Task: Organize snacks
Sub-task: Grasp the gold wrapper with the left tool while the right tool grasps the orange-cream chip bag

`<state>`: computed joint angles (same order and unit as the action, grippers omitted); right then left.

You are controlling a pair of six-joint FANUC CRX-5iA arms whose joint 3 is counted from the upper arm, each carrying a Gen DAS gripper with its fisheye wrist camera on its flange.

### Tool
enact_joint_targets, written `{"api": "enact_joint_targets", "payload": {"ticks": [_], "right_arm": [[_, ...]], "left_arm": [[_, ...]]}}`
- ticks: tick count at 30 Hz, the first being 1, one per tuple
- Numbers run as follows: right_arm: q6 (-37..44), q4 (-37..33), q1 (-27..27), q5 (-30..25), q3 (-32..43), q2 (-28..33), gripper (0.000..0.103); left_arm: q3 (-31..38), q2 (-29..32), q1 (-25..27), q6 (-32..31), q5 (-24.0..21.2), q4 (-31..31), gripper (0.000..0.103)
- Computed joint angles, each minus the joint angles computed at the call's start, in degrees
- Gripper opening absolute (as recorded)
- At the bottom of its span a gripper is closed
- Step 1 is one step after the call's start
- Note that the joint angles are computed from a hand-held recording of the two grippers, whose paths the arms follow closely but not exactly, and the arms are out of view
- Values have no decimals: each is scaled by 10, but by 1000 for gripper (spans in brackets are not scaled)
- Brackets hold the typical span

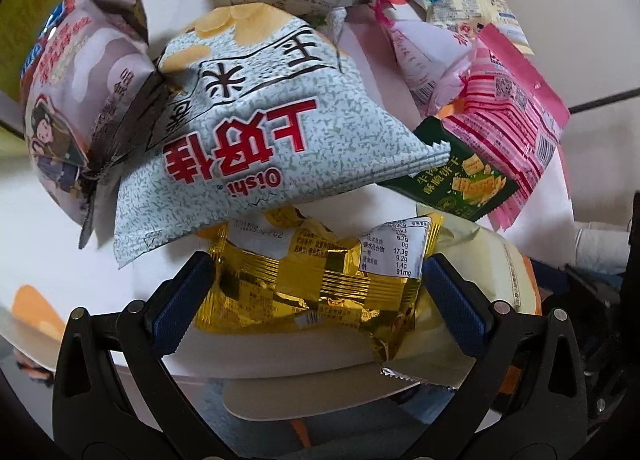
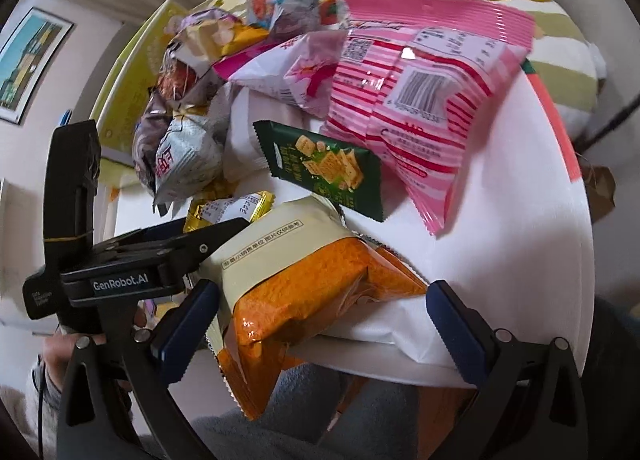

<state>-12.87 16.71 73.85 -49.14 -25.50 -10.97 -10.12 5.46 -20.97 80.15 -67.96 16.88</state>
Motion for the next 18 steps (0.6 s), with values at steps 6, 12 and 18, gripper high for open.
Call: {"api": "enact_joint_targets", "payload": {"ticks": [6,12,18], "right_arm": [[131,-61,-28,-15,34,17,103],[215,-99,-51,15,34,19,103],[273,-106,-61,76,17,24,103]], "left_arm": [[10,8,-13,-17,-3,-10,101],[12,-1,-9,-26,-8,-5,90],[3,-12,7,-32,-9,9,88]]}}
